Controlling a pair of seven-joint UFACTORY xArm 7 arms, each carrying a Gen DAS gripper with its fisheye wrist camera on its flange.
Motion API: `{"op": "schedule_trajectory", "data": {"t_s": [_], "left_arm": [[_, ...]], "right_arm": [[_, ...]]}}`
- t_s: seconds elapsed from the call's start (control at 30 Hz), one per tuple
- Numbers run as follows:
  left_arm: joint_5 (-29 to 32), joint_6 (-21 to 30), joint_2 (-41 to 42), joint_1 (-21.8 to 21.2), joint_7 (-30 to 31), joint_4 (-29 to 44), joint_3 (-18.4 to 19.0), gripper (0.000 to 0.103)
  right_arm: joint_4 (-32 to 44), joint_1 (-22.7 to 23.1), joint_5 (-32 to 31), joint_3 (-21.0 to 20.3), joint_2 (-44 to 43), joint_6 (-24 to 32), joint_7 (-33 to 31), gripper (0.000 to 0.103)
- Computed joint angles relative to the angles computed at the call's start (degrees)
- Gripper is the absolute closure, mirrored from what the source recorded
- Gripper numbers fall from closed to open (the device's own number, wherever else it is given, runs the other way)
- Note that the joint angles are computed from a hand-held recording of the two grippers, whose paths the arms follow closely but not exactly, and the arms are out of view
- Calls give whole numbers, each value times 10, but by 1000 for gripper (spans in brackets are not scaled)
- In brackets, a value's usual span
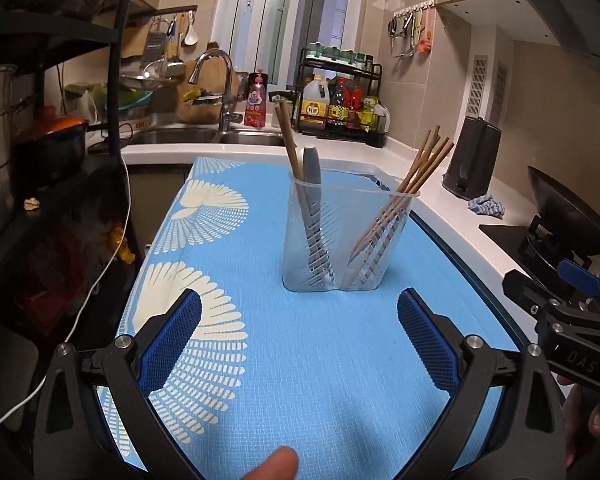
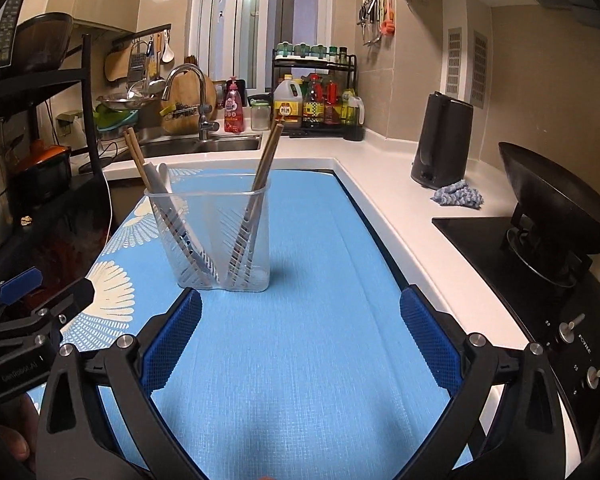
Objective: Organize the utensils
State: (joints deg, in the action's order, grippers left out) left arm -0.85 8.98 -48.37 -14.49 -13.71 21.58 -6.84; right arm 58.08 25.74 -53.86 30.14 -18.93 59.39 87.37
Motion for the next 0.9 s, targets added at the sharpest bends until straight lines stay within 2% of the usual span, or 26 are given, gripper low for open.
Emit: {"op": "schedule_trajectory", "data": {"t_s": [0.3,0.9], "left_arm": [[4,1,-14,6,-15,-3,-12,8],[5,0,-18,5,-23,-5,-6,8]], "right_arm": [[6,4,-11,4,1,16,1,5],[21,15,-20,7,12,37,-5,5]]}}
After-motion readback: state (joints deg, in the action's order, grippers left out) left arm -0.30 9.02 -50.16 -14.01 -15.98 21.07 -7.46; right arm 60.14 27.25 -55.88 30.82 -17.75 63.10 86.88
